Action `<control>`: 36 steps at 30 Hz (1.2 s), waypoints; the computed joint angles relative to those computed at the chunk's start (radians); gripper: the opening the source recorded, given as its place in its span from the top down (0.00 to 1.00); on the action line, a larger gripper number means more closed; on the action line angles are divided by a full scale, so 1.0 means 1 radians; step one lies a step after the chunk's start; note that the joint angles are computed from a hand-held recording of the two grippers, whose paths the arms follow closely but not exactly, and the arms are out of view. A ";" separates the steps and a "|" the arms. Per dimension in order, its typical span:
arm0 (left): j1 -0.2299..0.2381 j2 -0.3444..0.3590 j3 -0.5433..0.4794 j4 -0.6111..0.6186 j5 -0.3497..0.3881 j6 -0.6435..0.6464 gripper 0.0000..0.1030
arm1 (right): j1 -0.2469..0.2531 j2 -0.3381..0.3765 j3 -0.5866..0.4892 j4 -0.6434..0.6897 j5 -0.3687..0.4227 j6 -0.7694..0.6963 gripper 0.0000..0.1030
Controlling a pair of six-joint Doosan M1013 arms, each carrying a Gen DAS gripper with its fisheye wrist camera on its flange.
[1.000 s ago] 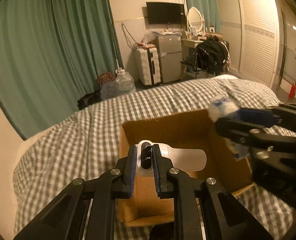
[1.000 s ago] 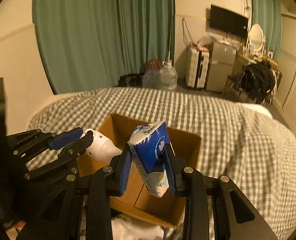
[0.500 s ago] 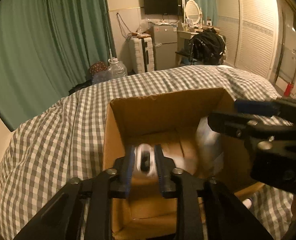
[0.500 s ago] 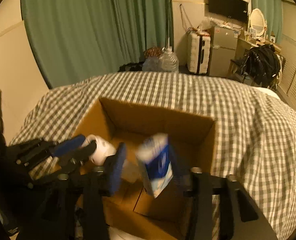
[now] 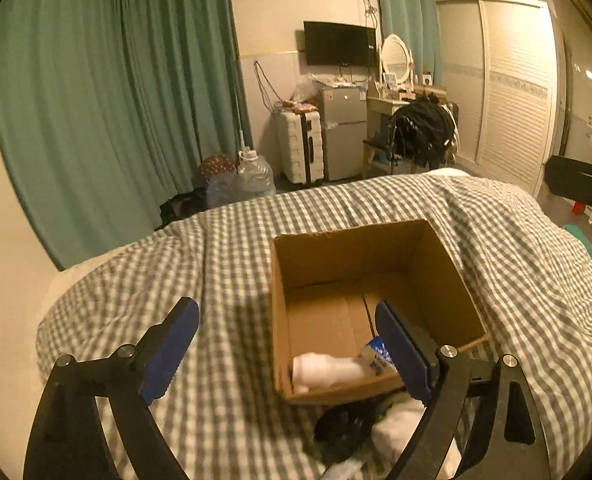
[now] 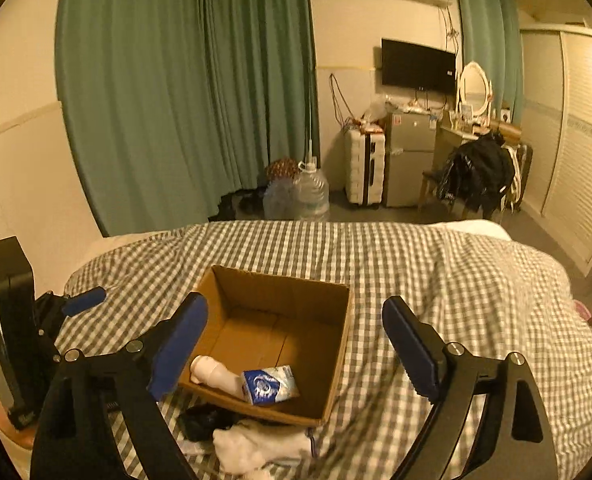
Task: Organize objects
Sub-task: 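Withdraw both open tools back to the remaining items, then grasp the beige tape roll with the left tool while the right tool grasps the white plush toy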
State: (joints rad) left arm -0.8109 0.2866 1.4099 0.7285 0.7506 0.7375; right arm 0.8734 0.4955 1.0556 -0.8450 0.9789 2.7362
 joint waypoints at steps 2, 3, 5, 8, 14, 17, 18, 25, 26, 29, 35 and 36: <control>-0.008 -0.028 0.029 0.023 0.004 -0.033 0.09 | 0.016 -0.011 0.004 -0.010 0.013 0.005 0.12; -0.010 -0.037 0.040 0.030 0.004 -0.046 0.07 | 0.024 -0.015 0.006 -0.014 0.021 0.007 0.12; -0.021 -0.059 0.067 0.057 0.019 -0.092 0.07 | 0.042 -0.022 0.013 -0.021 0.035 0.010 0.12; -0.038 -0.079 0.100 0.100 0.037 -0.154 0.07 | 0.064 -0.029 0.029 -0.019 0.041 0.018 0.12; -0.069 -0.093 0.166 0.118 0.079 -0.232 0.07 | 0.096 -0.022 0.081 0.046 0.049 0.009 0.12; -0.080 -0.091 0.197 0.100 0.070 -0.260 0.07 | 0.098 -0.019 0.117 0.092 0.051 -0.007 0.12; -0.081 -0.087 0.202 0.084 0.064 -0.259 0.07 | 0.095 -0.020 0.133 0.116 0.039 -0.011 0.12; -0.102 -0.063 0.241 -0.019 0.043 -0.224 0.07 | 0.074 -0.015 0.199 0.220 0.010 -0.013 0.12; -0.105 -0.059 0.244 -0.042 0.039 -0.205 0.07 | 0.071 -0.013 0.203 0.227 0.009 -0.012 0.12; -0.115 -0.052 0.252 -0.112 0.014 -0.140 0.07 | 0.064 -0.006 0.209 0.258 0.007 -0.015 0.12; -0.116 -0.021 0.248 -0.258 -0.004 0.013 0.07 | 0.055 0.002 0.214 0.289 0.004 -0.025 0.12; -0.113 -0.018 0.247 -0.270 -0.003 0.027 0.07 | 0.054 0.004 0.213 0.292 0.005 -0.026 0.12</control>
